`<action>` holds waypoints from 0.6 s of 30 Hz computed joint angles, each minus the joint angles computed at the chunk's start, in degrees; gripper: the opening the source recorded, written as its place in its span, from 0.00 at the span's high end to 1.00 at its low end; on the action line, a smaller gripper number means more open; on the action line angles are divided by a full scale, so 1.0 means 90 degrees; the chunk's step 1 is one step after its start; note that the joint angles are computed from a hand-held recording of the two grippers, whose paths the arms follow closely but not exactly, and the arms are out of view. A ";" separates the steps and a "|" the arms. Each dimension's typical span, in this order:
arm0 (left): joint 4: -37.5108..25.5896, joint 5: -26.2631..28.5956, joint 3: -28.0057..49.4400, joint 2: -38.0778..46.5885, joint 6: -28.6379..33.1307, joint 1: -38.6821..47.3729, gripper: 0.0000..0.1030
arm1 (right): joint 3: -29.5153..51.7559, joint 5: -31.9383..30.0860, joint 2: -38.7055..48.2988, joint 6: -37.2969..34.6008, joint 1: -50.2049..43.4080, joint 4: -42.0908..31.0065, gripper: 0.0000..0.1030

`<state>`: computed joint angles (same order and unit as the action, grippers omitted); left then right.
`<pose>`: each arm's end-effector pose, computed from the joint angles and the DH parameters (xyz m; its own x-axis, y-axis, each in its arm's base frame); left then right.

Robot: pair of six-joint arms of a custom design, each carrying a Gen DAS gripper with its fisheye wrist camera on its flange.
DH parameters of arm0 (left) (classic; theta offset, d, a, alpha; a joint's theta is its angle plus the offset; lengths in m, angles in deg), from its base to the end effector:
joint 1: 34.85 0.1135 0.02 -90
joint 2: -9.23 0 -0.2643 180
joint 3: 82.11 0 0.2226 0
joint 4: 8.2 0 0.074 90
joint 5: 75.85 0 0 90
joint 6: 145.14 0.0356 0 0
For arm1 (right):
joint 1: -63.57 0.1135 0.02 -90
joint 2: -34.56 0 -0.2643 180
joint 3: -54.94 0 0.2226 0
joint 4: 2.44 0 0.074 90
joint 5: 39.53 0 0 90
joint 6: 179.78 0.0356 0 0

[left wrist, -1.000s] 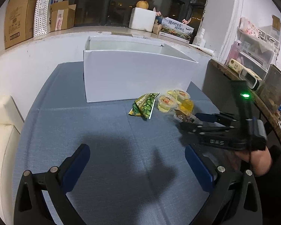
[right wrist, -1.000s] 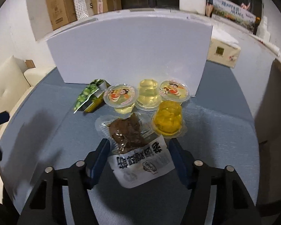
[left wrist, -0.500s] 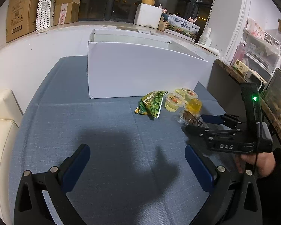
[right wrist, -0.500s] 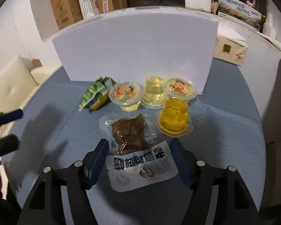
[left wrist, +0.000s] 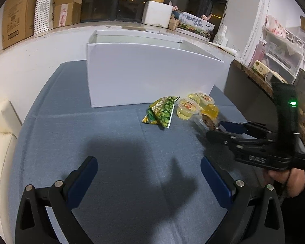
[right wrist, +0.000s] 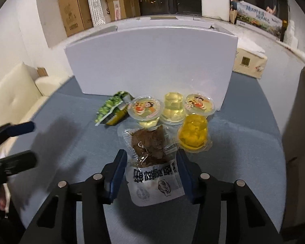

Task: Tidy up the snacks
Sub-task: 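Grasp the brown meat packet with the right tool while the left grasps the green pea bag, then carry both packets into the white box and open both tools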

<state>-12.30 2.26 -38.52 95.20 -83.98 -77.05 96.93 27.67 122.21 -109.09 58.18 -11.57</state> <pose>0.1833 -0.1563 0.1482 -0.7369 0.0310 -0.6753 0.2246 0.9534 -0.2013 0.2266 -0.0075 0.1311 -0.7227 -0.2380 -0.6488 -0.3972 0.9113 0.1081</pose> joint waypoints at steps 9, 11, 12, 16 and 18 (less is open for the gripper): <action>-0.0191 0.0063 0.1667 0.1658 0.0476 0.0356 0.00 | 0.0045 -0.1699 -0.2355 -0.0583 -0.1843 -0.2197 0.48; -0.0385 0.0270 0.2230 0.2196 0.0567 0.0544 0.00 | 0.0047 -0.1916 -0.2561 -0.0672 -0.2061 -0.2454 0.48; -0.0480 0.0379 0.2496 0.2446 0.0619 0.0637 0.00 | 0.0053 -0.1983 -0.2622 -0.0649 -0.2100 -0.2524 0.48; -0.0602 0.0562 0.3045 0.2976 0.0822 0.0823 0.00 | -0.0076 -0.1973 -0.2588 -0.0508 -0.2072 -0.2358 0.48; -0.0705 0.0559 0.3214 0.3127 0.0925 0.0852 0.14 | -0.0093 -0.1978 -0.2572 -0.0499 -0.2095 -0.2342 0.48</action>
<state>-18.64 7.30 -9.59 123.34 -75.65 -69.38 96.10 9.87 99.06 -113.58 39.32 -32.65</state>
